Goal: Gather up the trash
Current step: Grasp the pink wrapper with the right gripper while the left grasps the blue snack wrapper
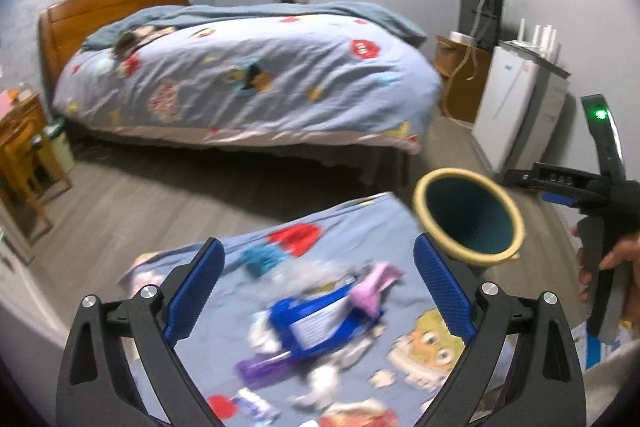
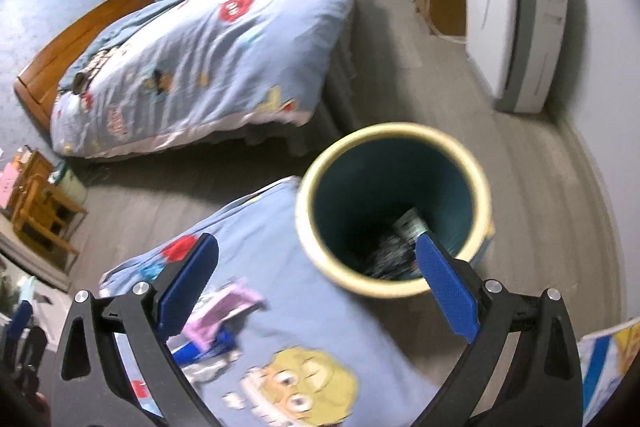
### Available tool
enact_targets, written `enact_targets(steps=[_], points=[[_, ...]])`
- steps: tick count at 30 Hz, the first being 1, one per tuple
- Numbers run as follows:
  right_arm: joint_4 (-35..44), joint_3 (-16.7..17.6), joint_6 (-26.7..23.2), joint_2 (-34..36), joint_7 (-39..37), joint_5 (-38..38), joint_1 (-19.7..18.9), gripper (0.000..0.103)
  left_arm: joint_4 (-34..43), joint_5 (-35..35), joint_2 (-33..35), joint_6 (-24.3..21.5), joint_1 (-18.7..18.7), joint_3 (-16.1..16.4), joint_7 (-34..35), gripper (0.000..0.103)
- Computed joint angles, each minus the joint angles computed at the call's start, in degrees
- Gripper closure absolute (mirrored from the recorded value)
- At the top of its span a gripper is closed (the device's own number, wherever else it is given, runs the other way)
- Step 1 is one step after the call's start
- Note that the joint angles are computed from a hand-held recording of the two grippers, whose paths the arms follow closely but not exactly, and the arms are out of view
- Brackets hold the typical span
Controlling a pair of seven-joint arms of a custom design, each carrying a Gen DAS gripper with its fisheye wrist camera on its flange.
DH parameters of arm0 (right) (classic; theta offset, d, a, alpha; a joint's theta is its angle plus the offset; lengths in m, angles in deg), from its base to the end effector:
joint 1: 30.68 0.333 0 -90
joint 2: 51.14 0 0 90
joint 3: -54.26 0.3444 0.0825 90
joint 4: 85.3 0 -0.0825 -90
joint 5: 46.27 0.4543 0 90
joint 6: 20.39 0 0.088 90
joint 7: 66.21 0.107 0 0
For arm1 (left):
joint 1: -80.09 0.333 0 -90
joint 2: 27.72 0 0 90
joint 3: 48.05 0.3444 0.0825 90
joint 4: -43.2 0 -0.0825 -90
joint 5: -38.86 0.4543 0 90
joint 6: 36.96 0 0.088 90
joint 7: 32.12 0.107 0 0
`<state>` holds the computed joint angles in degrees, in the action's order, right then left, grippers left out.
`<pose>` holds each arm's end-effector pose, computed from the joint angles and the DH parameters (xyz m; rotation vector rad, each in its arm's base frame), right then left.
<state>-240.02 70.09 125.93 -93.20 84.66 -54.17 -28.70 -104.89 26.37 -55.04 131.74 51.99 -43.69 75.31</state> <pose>0.3975 0.1309 0.4936 -1.1215 2.3297 -0.4772 0.4511 -0.1808 0.5064 -1.2777 2.1950 -0.9812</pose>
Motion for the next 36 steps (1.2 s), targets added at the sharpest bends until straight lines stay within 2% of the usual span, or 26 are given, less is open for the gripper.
enact_targets(steps=[4, 9, 12, 16, 22, 23, 28, 31, 34, 36], points=[[1.8, 2.2, 0.8, 4.4, 2.8, 0.6, 1.3, 0.006, -1.8, 2.0, -0.3, -0.3, 4.5, -0.4, -1.8, 0.008], [3.7, 2.1, 4.6, 10.4, 4.8, 0.9, 3.7, 0.006, -1.9, 4.0, 2.1, 0.2, 6.5, -0.4, -1.1, 0.008], [5.4, 2.1, 5.7, 13.9, 5.4, -0.1, 4.2, 0.006, -1.5, 3.9, 3.7, 0.0, 6.0, 0.3, 0.6, 0.008], [7.9, 0.7, 6.4, 19.1, 5.0, -1.0, 5.6, 0.006, -0.4, 2.0, 6.5, -0.4, 5.4, 0.8, 3.5, 0.008], [11.5, -2.8, 7.3, 26.4, 2.8, 0.4, 9.0, 0.009, 1.7, -0.2, 10.9, -1.4, 6.9, -1.3, 6.6, 0.008], [12.1, -3.3, 7.3, 27.3, 2.4, 0.5, 9.4, 0.015, 2.0, -0.7, 11.7, -1.6, 7.2, -1.8, 7.0, 0.008], [14.5, -6.4, 7.7, 32.0, -2.3, 4.7, 12.3, 0.024, 2.9, -1.7, 14.1, -2.8, 9.6, -4.6, 7.9, 0.008], [15.2, -8.0, 7.9, 34.2, -6.4, 10.0, 14.1, 0.035, 3.2, -3.0, 15.0, -3.4, 10.1, -5.6, 8.7, 0.008], [15.6, -8.8, 7.5, 35.3, -9.2, 13.7, 15.1, 0.052, 3.7, -4.3, 16.0, -3.8, 10.6, -6.5, 9.0, 0.008], [15.8, -9.2, 7.1, 35.7, -11.3, 16.2, 15.6, 0.071, 3.9, -5.2, 16.5, -4.3, 10.8, -7.0, 9.5, 0.008]])
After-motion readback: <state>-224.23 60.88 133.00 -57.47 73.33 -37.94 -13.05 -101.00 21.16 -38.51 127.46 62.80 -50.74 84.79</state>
